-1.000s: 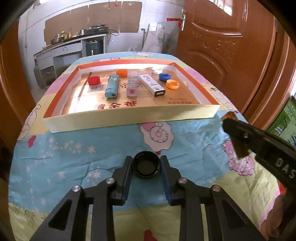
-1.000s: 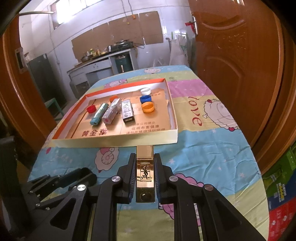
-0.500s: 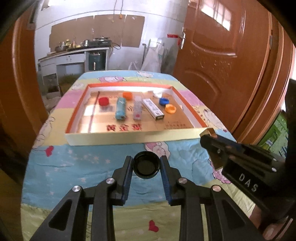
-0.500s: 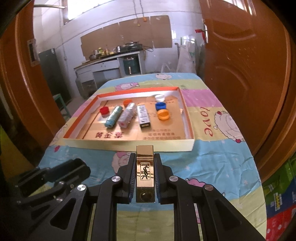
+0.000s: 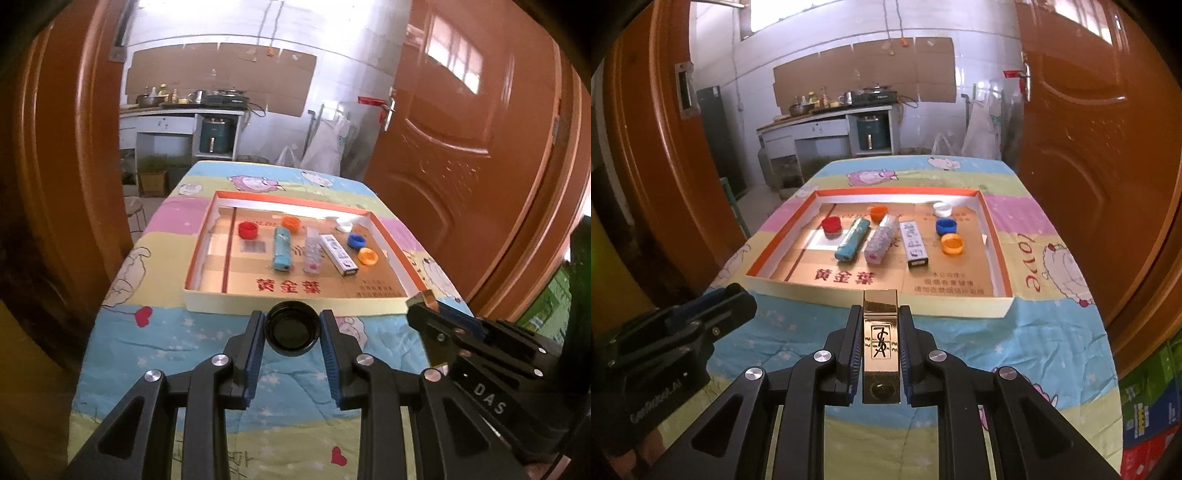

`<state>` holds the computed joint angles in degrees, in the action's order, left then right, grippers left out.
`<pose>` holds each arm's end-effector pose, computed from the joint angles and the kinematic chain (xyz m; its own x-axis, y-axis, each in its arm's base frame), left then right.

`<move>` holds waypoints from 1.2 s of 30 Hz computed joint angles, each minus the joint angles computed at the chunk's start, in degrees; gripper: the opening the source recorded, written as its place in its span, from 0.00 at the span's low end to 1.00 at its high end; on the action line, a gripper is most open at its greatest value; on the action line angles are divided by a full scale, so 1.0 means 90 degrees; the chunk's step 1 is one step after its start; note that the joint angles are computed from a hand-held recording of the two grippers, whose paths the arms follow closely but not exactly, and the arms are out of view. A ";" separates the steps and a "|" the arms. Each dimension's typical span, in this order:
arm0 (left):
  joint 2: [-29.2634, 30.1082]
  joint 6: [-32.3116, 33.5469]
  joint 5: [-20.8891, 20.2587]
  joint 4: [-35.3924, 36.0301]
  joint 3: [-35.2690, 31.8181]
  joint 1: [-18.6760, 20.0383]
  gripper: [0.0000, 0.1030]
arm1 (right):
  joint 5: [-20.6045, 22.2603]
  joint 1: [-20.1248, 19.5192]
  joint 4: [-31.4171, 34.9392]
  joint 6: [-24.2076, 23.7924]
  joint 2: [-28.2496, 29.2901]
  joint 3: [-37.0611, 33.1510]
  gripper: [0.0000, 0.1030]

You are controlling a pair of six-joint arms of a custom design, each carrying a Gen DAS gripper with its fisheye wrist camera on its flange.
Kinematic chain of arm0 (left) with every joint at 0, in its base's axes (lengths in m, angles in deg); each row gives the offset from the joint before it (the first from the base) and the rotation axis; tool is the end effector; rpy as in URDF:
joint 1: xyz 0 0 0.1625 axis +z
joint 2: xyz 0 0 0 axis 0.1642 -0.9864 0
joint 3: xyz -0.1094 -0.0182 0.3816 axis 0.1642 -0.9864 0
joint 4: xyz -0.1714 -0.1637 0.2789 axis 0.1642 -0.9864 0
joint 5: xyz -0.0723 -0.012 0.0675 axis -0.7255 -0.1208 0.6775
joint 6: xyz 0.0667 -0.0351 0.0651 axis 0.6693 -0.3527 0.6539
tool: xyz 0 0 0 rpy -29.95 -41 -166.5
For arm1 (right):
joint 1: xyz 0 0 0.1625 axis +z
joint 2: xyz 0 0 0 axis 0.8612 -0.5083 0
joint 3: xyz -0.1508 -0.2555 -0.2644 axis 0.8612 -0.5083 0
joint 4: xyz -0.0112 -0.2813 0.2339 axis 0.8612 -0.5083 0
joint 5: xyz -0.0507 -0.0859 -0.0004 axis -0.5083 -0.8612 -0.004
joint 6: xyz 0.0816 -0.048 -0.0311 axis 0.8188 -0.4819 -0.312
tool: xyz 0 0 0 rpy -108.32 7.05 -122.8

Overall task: Organize rigid objects
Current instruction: 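Carry the gold lipstick in the right tool while the left tool carries the black cap to the tray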

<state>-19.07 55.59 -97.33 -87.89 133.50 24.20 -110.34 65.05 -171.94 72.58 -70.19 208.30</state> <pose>-0.1008 -0.3257 0.2390 -0.8443 0.0225 -0.5354 0.4260 0.6344 -0.6450 0.3120 -0.3281 0.0026 -0.7428 -0.2787 0.6088 -0.6136 0.6471 -0.4524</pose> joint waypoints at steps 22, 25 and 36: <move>0.0631 0.1244 -0.0086 -0.1232 -0.0800 0.0786 0.29 | 0.0283 -0.0060 0.0673 -0.0175 -0.0137 -0.0773 0.18; 0.0750 0.1372 -0.0162 -0.1333 -0.0930 0.0926 0.29 | 0.0298 -0.0093 0.0759 -0.0146 -0.0132 -0.0844 0.18; 0.1222 0.1723 -0.0223 -0.1555 -0.1346 0.1320 0.29 | 0.0370 -0.0264 0.1133 -0.0246 -0.0081 -0.1220 0.18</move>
